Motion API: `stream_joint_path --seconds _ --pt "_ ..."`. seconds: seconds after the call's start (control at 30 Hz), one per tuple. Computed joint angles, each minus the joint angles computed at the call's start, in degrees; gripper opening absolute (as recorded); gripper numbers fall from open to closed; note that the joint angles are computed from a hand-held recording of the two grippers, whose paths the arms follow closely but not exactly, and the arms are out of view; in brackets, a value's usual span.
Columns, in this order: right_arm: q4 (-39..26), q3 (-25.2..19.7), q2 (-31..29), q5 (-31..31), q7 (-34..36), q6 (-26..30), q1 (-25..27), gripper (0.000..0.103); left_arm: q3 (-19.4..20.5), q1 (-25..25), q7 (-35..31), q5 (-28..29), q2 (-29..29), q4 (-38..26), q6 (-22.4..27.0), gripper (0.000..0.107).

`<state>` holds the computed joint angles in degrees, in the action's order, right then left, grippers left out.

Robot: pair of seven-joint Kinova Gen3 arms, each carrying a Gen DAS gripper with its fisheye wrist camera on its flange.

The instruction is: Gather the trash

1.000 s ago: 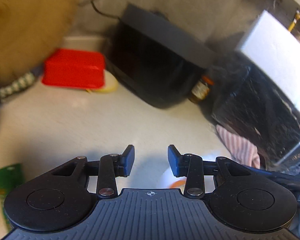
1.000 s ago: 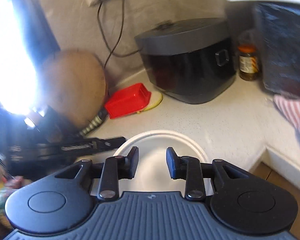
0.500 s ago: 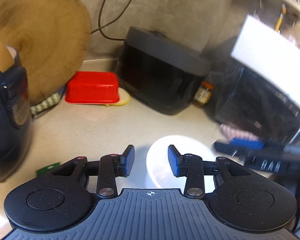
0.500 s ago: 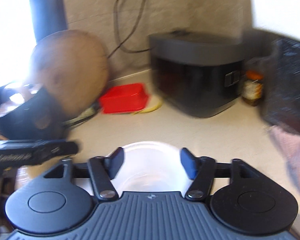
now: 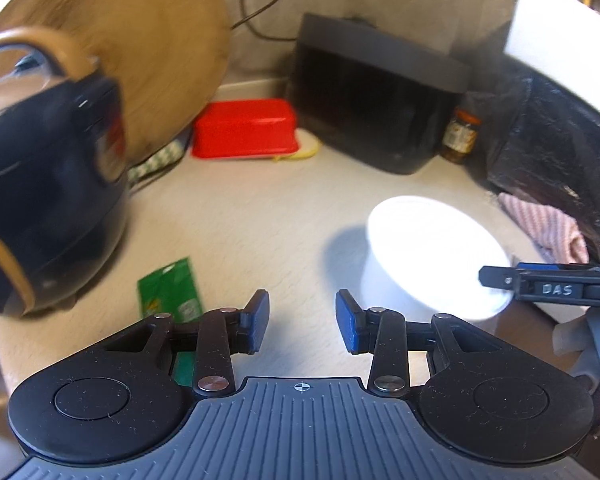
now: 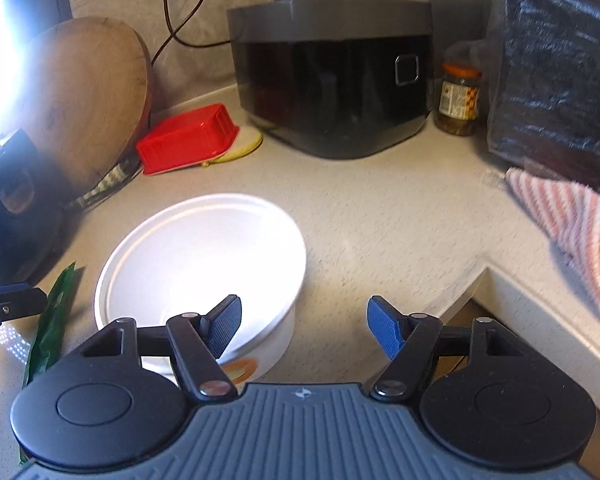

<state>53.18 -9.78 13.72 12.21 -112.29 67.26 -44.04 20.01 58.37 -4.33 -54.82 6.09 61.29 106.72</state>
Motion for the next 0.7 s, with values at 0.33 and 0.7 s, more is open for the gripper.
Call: stream_joint_path --seconds 0.33,0.7 --pt "-0.7 -2.6 0.3 -12.3 5.5 2.5 3.6 0.07 1.8 -0.7 13.4 6.8 -3.8 7.7 5.7 0.041" --pt "-0.2 -0.9 -0.8 -2.4 2.7 3.6 -2.3 0.082 3.8 -4.4 10.5 8.6 -0.4 7.0 8.1 0.052"
